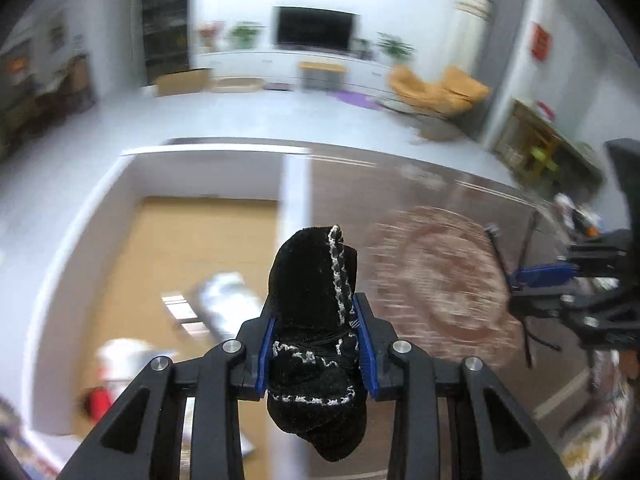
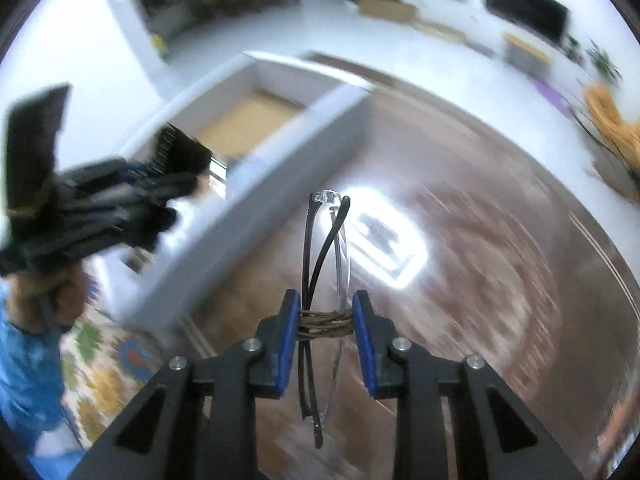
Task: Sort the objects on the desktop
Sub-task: 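Carry the pouch and eyeglasses with both tools toward the bin, then lower both items into the bin and open both tools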
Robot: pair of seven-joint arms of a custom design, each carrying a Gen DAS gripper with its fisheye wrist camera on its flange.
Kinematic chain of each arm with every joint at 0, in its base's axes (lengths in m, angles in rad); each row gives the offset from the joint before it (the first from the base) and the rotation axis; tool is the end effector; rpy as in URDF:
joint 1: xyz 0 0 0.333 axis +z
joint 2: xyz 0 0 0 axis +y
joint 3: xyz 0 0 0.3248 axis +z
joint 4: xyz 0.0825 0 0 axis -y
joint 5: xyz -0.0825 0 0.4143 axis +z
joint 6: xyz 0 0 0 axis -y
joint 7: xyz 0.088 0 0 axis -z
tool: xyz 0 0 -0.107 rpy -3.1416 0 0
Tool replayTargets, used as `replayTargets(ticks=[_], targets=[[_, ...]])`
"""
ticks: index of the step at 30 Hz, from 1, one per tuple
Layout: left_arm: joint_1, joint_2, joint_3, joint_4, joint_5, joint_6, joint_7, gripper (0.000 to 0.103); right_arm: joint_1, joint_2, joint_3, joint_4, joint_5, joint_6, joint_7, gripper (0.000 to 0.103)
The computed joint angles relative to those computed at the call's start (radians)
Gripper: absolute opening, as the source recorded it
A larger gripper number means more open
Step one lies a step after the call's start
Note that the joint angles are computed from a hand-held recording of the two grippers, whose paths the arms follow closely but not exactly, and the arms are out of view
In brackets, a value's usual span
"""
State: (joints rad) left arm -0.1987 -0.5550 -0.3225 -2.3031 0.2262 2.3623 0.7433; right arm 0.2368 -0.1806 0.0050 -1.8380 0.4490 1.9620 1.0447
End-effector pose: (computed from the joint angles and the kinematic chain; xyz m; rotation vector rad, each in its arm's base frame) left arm 0.3903 -0.2505 0.6100 -2.0118 1.6672 -0.7137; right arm 0.5362 0.1617 0.6444 -2.3454 1.1505 0.0300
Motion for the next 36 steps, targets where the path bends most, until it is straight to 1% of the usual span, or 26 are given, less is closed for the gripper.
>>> replayTargets(ticks=[3,5,6,7,10,13,14,16,17,18,19,20,23,24,25,26,27,29,30,32,36], targets=[[0.036,-0.134,0.053,-0.092,-0.007,-0.084,-0.009,0.034,0.058,0.044,0.045,0.063,0.102,0.036,0.027,0.028],[0.061,-0.189,0.068,-0.146,-0.01,-0.116,-0.013,0.034,0.095,0.075,0.069,0.093,0.171,0.059,0.031,0.028],[0.069,-0.208,0.072,-0.17,-0.016,-0.123,-0.017,0.034,0.119,0.082,0.091,0.079,0.194,0.087,0.037,0.028],[0.074,-0.238,0.084,-0.202,-0.026,-0.137,-0.017,0.034,0.135,0.101,0.103,0.091,0.2,0.093,0.044,0.028],[0.081,-0.289,0.102,-0.271,-0.056,-0.169,-0.006,0.035,0.182,0.159,0.143,0.116,0.162,0.121,0.067,0.028],[0.086,-0.3,0.112,-0.308,-0.082,-0.166,0.005,0.036,0.211,0.211,0.163,0.137,0.107,0.131,0.112,0.029],[0.09,-0.296,0.111,-0.313,-0.088,-0.163,0.006,0.037,0.221,0.233,0.169,0.145,0.086,0.133,0.133,0.029],[0.098,-0.283,0.111,-0.316,-0.097,-0.163,0.009,0.045,0.237,0.263,0.177,0.163,0.023,0.132,0.18,0.031],[0.102,-0.269,0.107,-0.311,-0.099,-0.161,0.008,0.058,0.235,0.268,0.176,0.163,0.021,0.128,0.182,0.034],[0.107,-0.256,0.096,-0.301,-0.096,-0.166,0.001,0.075,0.233,0.264,0.175,0.131,0.029,0.138,0.173,0.042],[0.116,-0.248,0.081,-0.29,-0.083,-0.177,-0.008,0.08,0.234,0.269,0.175,0.134,0.02,0.146,0.186,0.047],[0.124,-0.247,0.062,-0.28,-0.063,-0.187,-0.02,0.085,0.229,0.253,0.171,0.116,0.019,0.152,0.183,0.053],[0.136,-0.272,0.033,-0.263,-0.019,-0.239,-0.06,0.087,0.214,0.24,0.158,0.126,0.009,0.144,0.169,0.06],[0.141,-0.278,0.023,-0.255,-0.007,-0.249,-0.085,0.087,0.21,0.235,0.156,0.128,0.004,0.143,0.164,0.064],[0.145,-0.285,0.016,-0.252,0.0,-0.243,-0.117,0.087,0.206,0.227,0.152,0.131,-0.006,0.142,0.154,0.067],[0.143,-0.299,0.014,-0.256,-0.004,-0.226,-0.152,0.087,0.203,0.219,0.15,0.132,-0.019,0.14,0.145,0.073],[0.135,-0.319,0.025,-0.266,-0.008,-0.22,-0.166,0.089,0.203,0.22,0.15,0.14,-0.038,0.143,0.141,0.08],[0.125,-0.33,0.021,-0.269,-0.025,-0.207,-0.212,0.092,0.201,0.204,0.148,0.13,-0.077,0.152,0.124,0.087],[0.123,-0.326,0.014,-0.265,-0.025,-0.215,-0.226,0.096,0.2,0.195,0.147,0.121,-0.088,0.159,0.118,0.087],[0.129,-0.308,-0.013,-0.245,-0.012,-0.256,-0.266,0.098,0.198,0.178,0.144,0.09,-0.092,0.192,0.102,0.087],[0.135,-0.29,-0.068,-0.212,0.053,-0.336,-0.352,0.098,0.195,0.146,0.139,0.052,-0.073,0.233,0.084,0.087]])
